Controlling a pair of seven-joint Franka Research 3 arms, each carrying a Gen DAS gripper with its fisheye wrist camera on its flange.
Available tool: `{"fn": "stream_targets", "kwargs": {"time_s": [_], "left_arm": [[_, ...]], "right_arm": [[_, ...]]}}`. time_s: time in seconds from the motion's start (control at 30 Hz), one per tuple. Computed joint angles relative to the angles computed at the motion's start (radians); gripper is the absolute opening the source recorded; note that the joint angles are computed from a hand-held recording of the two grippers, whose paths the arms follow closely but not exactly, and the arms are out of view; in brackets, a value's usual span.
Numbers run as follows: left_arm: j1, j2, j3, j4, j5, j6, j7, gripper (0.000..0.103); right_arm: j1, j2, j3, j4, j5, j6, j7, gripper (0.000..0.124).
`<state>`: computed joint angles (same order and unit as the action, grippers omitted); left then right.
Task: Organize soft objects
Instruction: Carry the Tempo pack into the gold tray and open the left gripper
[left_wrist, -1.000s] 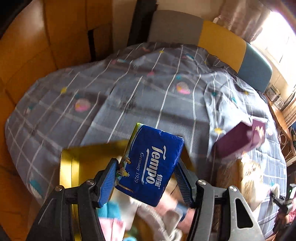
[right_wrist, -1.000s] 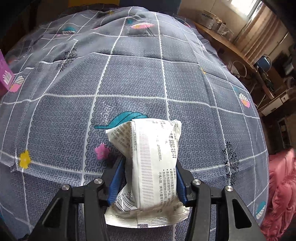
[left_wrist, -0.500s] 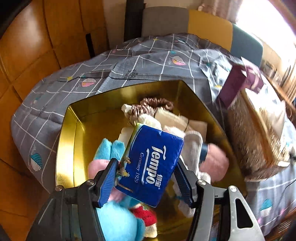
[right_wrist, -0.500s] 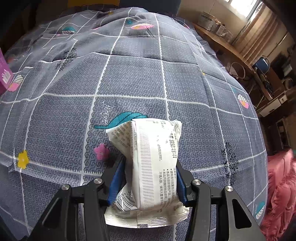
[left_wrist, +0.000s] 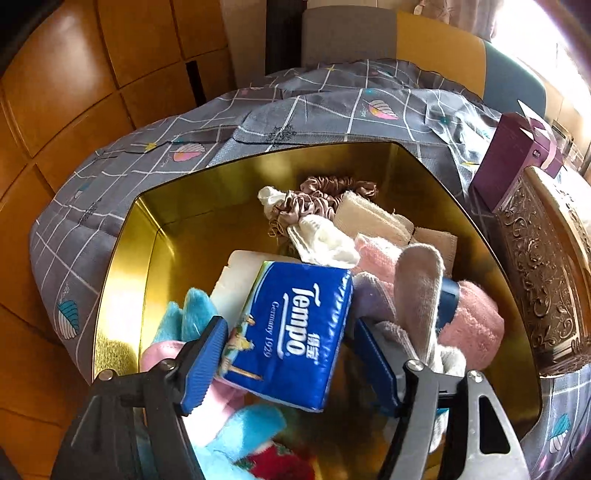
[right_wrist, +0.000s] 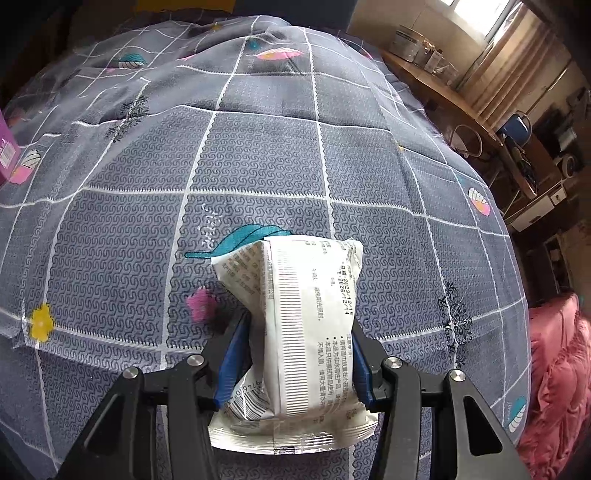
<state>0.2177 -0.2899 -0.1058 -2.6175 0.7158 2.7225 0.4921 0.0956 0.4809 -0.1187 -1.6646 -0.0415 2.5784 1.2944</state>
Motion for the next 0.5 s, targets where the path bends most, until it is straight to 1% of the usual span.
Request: {"fn": "stream_targets", "kwargs": {"time_s": [0.13, 0.27, 0.5], "left_arm": [[-0.005, -0.024, 0.005, -0.013, -0.020, 0.007, 0.006, 0.072], [-0.007, -0.058, -0.010, -0.023, -0.016, -0.007, 0.008, 0.076], [-0.011, -0.117, -0.032, -0.041, -0.006, -0.011, 0.008, 0.076]], "right_arm": [[-0.002, 0.012, 0.000, 0.014, 0.008, 0.002, 0.005, 0.051], [-0.004, 0.020, 0.000, 0.025, 0.012, -0.001, 0.004, 0.051], [-0.007, 0.029, 0.001, 0.037, 0.019, -0.001, 0.003, 0.051]]}}
